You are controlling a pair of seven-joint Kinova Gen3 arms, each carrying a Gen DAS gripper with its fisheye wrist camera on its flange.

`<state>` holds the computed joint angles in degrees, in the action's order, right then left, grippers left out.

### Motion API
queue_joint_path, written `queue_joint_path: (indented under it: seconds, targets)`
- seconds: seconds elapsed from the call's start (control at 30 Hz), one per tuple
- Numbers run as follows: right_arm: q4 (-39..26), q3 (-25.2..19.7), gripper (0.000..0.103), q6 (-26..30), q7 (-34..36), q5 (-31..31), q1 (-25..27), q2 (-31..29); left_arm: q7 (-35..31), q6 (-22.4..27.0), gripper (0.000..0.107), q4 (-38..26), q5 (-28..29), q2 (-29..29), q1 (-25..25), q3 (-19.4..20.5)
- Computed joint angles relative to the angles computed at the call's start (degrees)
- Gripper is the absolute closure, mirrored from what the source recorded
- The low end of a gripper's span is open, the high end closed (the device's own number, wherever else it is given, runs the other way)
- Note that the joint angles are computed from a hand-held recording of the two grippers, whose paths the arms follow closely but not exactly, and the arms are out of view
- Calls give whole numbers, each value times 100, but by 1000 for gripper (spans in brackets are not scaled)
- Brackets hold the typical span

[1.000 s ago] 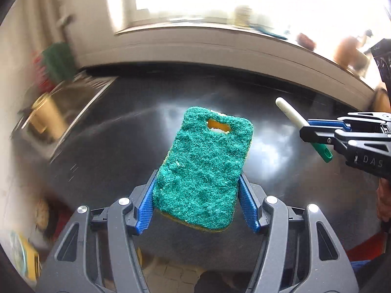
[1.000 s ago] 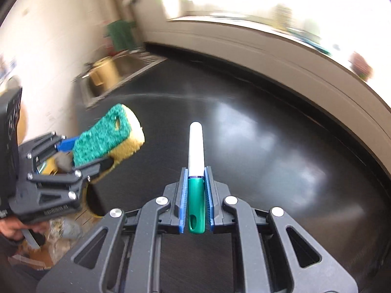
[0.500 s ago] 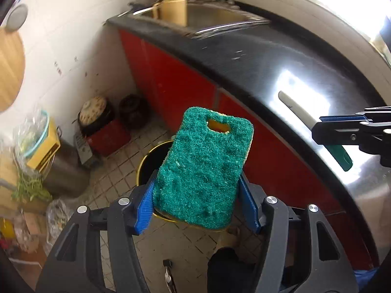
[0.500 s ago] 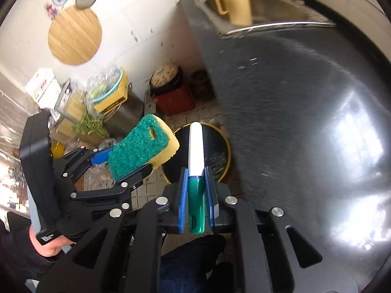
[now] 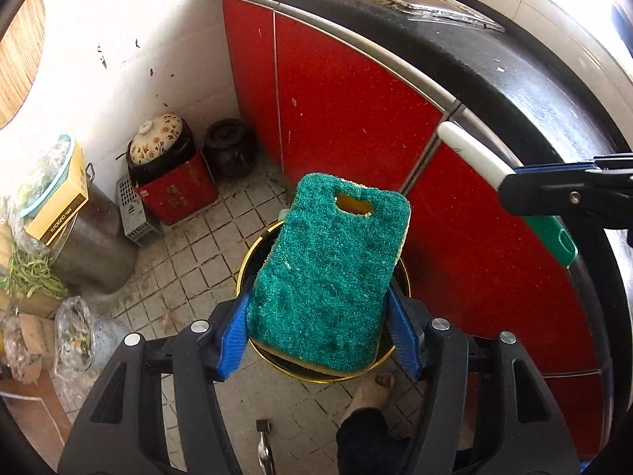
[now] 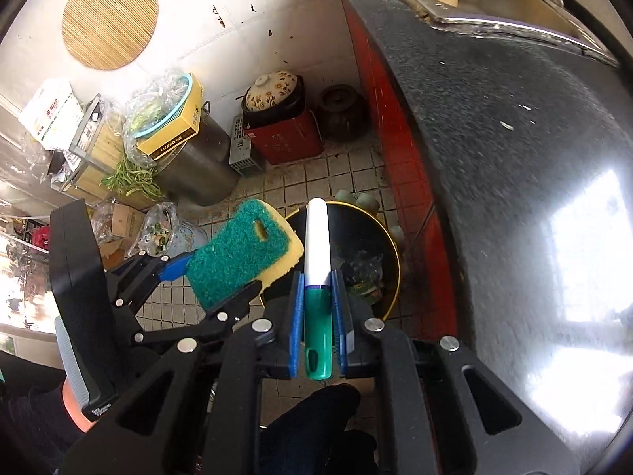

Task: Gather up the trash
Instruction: 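Carry sponge and marker over the bin and open both tools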

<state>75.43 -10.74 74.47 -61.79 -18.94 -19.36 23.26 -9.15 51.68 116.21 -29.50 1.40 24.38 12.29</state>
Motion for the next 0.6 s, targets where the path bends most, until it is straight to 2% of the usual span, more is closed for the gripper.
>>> queue_joint_path:
  seconds: [0.1,0.13,0.2,0.23,0.27,0.4,0.43,0.5,0.6]
  targets:
    - [-55,-10,88,3,-23,12,-43,57,-133,-75,44,-10,78,8,-50,-38]
    - [-105,-2,84,47,-62,48,-76,97,-205,-108,43,-12,128,15,-86,-64]
    - [-145,6,56,26,-122,79,-110,122,-249,-170,29,47,153,33,-141,-104]
    - [-125,-7,36,-34,-117,38,-92,101,-217,-149,26,51,151,31,-144,-105]
    - [-98,-25,31,-66,-67,-17,-44,65,-189,-145,22,72,129,20,-150,-110]
    - [-144,-12,31,104,148,-88,139,-145,-363,157,19,-115,268,-21,-135,-66]
    - [-144,11,27,127,193,-119,205,-231,-381,296,19,-214,272,-33,-114,-26]
    - [-137,99,21,215,290,-224,434,-455,-351,762,13,-540,208,10,-8,109]
    - [-136,341,12,328,504,-270,885,-909,-470,1461,11,-1208,30,175,391,145]
